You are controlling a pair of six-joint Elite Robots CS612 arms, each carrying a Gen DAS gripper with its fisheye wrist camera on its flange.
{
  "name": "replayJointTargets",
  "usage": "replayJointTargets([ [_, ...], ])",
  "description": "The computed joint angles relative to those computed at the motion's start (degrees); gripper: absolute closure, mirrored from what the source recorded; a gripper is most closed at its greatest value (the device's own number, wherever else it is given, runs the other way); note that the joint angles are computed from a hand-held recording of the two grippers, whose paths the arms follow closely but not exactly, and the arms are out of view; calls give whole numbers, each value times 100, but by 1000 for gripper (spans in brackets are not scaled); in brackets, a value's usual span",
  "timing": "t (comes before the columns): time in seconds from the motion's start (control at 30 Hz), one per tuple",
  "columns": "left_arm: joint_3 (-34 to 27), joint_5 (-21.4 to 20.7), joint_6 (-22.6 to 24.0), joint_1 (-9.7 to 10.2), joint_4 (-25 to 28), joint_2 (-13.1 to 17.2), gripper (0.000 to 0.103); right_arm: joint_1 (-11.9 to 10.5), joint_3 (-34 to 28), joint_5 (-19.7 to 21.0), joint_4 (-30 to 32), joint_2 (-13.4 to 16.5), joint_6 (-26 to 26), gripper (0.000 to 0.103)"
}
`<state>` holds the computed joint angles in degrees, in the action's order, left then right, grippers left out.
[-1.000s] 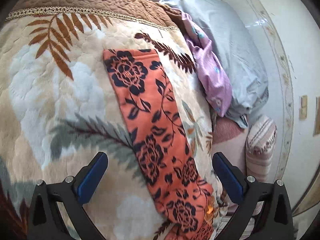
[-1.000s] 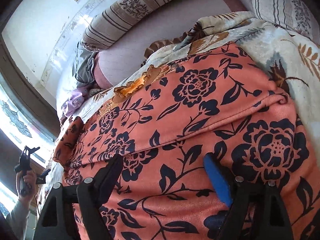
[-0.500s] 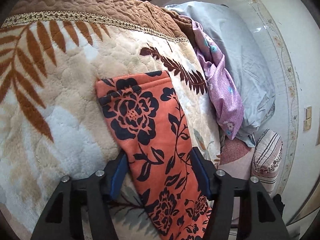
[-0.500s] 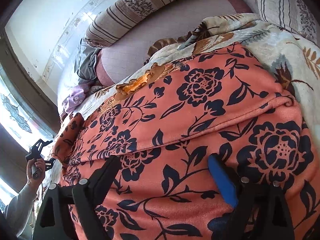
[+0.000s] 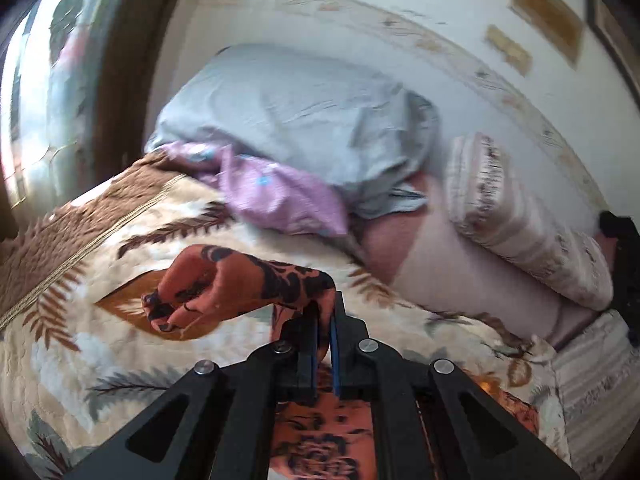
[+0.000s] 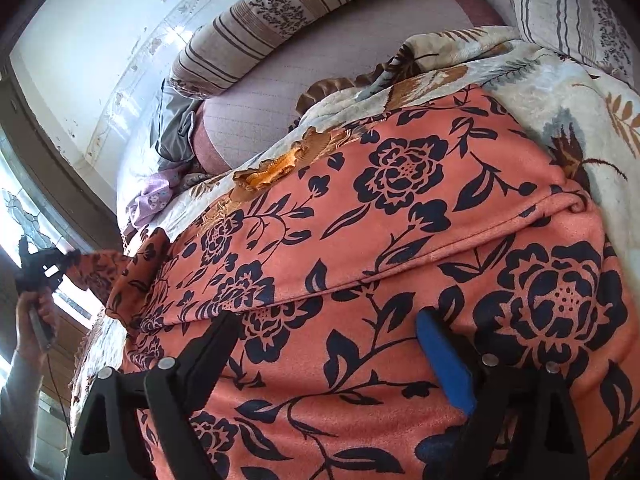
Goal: Fold small clothes
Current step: 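Grasp the other sleeve with the left tool, then fold the held sleeve over the shirt body with the left tool, release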
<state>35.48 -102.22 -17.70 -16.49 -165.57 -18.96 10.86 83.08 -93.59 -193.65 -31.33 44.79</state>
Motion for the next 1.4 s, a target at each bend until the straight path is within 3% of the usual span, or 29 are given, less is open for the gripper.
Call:
replayJointTargets([
  [0.13, 696, -1010, 651, -454, -653, -483, 99, -6, 16, 26, -72, 4, 39, 11],
  [0.2, 935, -1519, 905, -683, -543, -625, 98, -11, 25, 44, -118, 7, 68, 11],
  [0.27, 1189, -1663, 1277, -926, -273, -733, 92, -18, 35, 69, -166, 8, 100, 11],
  [0.3, 1292, -1672, 1607, -1040, 33, -774, 82, -22, 41, 84, -190, 7, 115, 11],
  [0.33, 1345, -1648, 1989, -1130, 448, -789, 51, -25, 50, 97, -226, 7, 134, 11],
  [0.37, 1397, -1476, 2270, -1206, 852, -792, 28, -32, 60, 122, -266, 6, 155, 11],
  [0.43, 1446, -863, 2580, -1297, 1485, -761, 26, -45, 81, 171, -340, 4, 204, 11],
  [0.53, 1742, -283, 2264, -1200, 1257, -794, 26, -62, 103, 235, -367, -13, 271, 11],
  [0.63, 2079, -165, 1647, -933, 828, -890, 26, -94, 167, 349, -446, -54, 467, 11],
  [0.73, 2409, 40, 1052, -660, 381, -967, 26, -192, 405, 664, -973, -147, 1225, 11],
  [0.83, 2604, 109, 784, -444, 61, -942, 26, -260, 613, 482, -1208, -331, 1561, 11],
  [1.0, 2591, -263, 282, -196, -114, -770, 26, -500, 413, 524, -227, -475, 1516, 12],
  [1.07, 2561, -358, 108, -146, -154, -725, 26, -589, 233, 482, 533, -493, 1478, 13],
  [1.13, 2471, -572, -83, -110, -135, -690, 26, -663, 118, 556, 1059, -467, 1648, 23],
  [1.17, 2429, -772, -153, -85, -222, -663, 26, -689, 40, 638, 1333, -447, 1626, 37],
  [1.2, 2408, -899, -164, -71, -263, -651, 26, -703, -45, 711, 1666, -427, 1584, 43],
  [1.27, 2406, -919, -121, -76, -255, -657, 26, -676, -139, 634, 2022, -422, 1437, 47],
  [1.33, 2396, -971, -134, -75, -222, -658, 26, -642, -258, 558, 2522, -455, 1194, 74],
  [1.4, 2384, -1053, -147, -65, -242, -651, 26, -612, -368, 527, 2966, -486, 952, 84],
])
